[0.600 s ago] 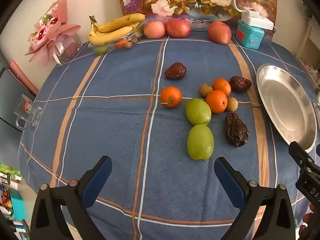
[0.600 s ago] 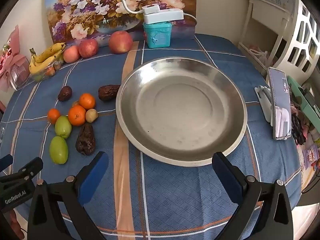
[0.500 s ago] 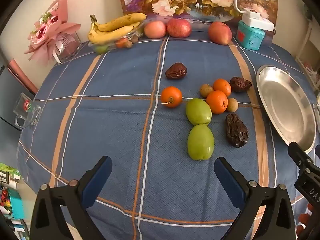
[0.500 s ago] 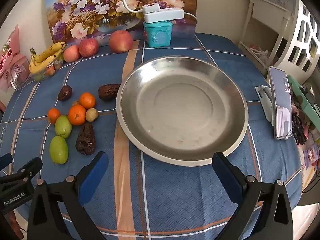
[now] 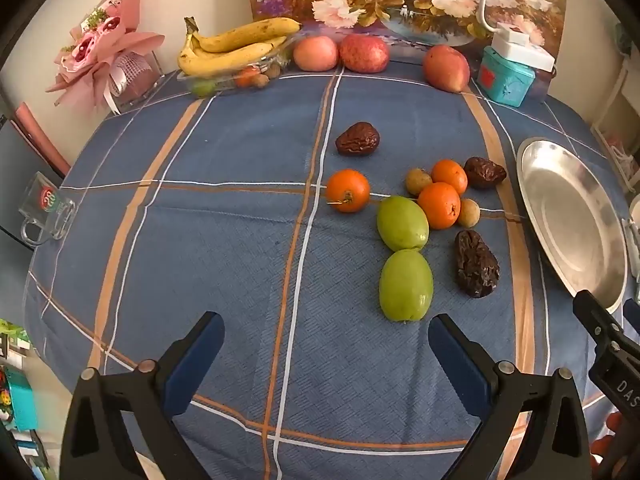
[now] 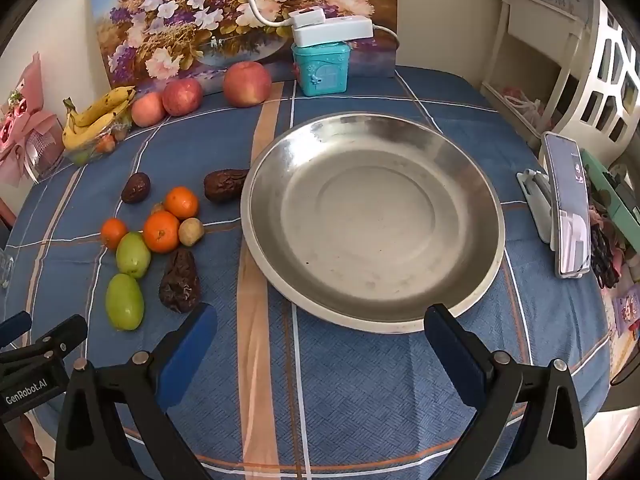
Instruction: Organize fruits
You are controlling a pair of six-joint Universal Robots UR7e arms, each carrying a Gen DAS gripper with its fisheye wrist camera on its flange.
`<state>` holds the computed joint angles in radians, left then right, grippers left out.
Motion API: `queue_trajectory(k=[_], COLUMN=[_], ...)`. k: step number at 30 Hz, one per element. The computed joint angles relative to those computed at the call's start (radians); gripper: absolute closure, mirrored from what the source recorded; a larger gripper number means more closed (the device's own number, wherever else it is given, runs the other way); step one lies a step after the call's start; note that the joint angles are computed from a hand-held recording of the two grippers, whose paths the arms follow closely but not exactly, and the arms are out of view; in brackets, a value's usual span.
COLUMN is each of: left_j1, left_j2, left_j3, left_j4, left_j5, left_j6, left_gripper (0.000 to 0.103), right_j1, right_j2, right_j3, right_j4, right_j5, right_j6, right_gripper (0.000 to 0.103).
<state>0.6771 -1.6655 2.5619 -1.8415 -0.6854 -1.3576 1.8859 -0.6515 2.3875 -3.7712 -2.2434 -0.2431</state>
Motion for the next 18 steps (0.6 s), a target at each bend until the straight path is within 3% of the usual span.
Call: queue_trajectory(k=[18], left_j1=[-0.026], left_j2=[-0.026], left_j3=[0.027], left_j4=[-0.044], left_j5=[0.039], left_j6=[0.029], left_gripper=[0.0], right_j1=[0.006], right_j2=[-0.002], right_j3=[-0.004], right_j4=[0.012], right_j5=[-0.013], right_j6=[0.0], right_gripper=[0.0])
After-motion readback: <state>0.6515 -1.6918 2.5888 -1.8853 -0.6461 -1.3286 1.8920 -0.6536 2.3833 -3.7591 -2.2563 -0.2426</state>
